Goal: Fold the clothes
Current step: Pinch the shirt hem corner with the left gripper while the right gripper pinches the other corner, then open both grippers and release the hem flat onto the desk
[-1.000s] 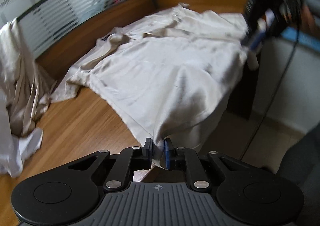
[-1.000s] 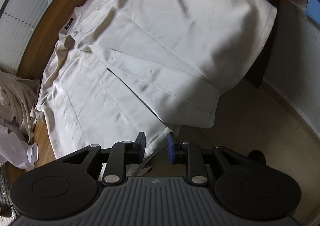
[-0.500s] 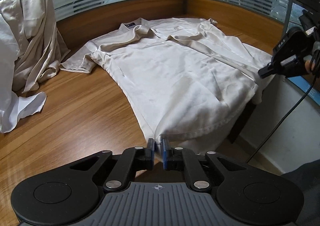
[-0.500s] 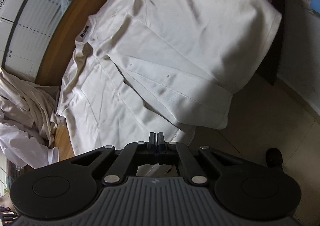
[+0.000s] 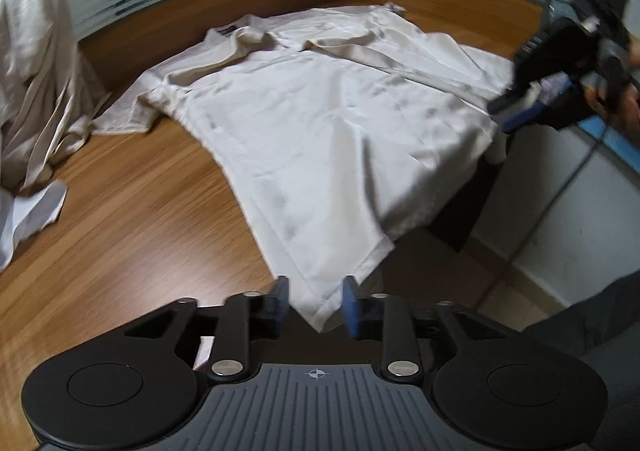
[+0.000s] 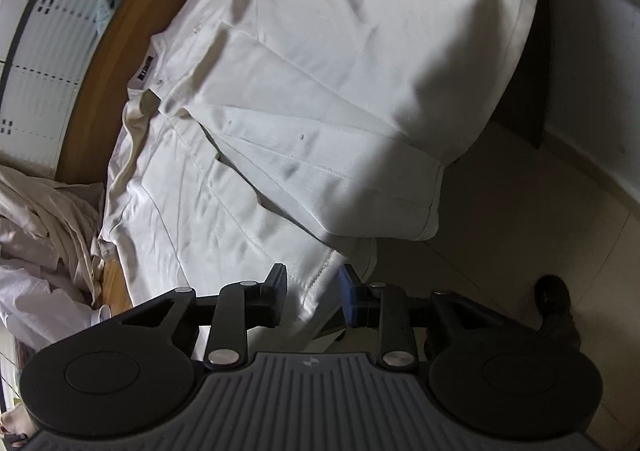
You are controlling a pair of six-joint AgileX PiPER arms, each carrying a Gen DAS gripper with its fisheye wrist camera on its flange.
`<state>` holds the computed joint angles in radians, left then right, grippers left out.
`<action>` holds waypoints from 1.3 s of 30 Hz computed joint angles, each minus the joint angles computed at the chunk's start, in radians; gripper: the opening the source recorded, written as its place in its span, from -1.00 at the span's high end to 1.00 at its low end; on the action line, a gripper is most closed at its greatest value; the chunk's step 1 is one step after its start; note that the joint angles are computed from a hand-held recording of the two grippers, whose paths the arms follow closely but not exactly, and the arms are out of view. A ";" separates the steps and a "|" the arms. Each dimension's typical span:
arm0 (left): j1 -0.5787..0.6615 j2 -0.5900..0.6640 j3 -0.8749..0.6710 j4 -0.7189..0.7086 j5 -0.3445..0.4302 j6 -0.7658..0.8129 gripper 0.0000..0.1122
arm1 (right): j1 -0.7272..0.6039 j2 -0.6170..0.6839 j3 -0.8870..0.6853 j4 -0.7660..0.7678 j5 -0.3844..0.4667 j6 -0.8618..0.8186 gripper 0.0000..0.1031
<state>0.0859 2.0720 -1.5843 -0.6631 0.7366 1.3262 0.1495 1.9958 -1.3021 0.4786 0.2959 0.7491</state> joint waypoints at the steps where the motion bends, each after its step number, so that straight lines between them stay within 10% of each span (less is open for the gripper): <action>1: -0.006 0.001 0.005 0.000 -0.008 0.016 0.27 | 0.001 0.010 -0.008 0.008 0.001 -0.001 0.36; 9: -0.043 -0.011 0.085 -0.046 -0.098 0.220 0.15 | -0.001 0.053 -0.033 0.036 -0.007 0.015 0.36; 12: -0.047 -0.021 0.106 -0.068 -0.132 0.265 0.84 | -0.008 0.046 -0.015 0.095 -0.028 -0.029 0.37; 30: -0.036 0.009 -0.005 -0.007 -0.053 0.088 0.86 | 0.006 0.058 0.050 0.538 -0.140 -0.437 0.27; 35: -0.029 0.002 -0.003 -0.010 -0.047 0.097 0.88 | 0.007 0.035 0.056 0.463 -0.129 -0.360 0.89; 39: -0.016 0.006 -0.034 -0.004 -0.006 0.069 0.93 | 0.009 -0.019 0.080 0.369 -0.121 -0.260 0.91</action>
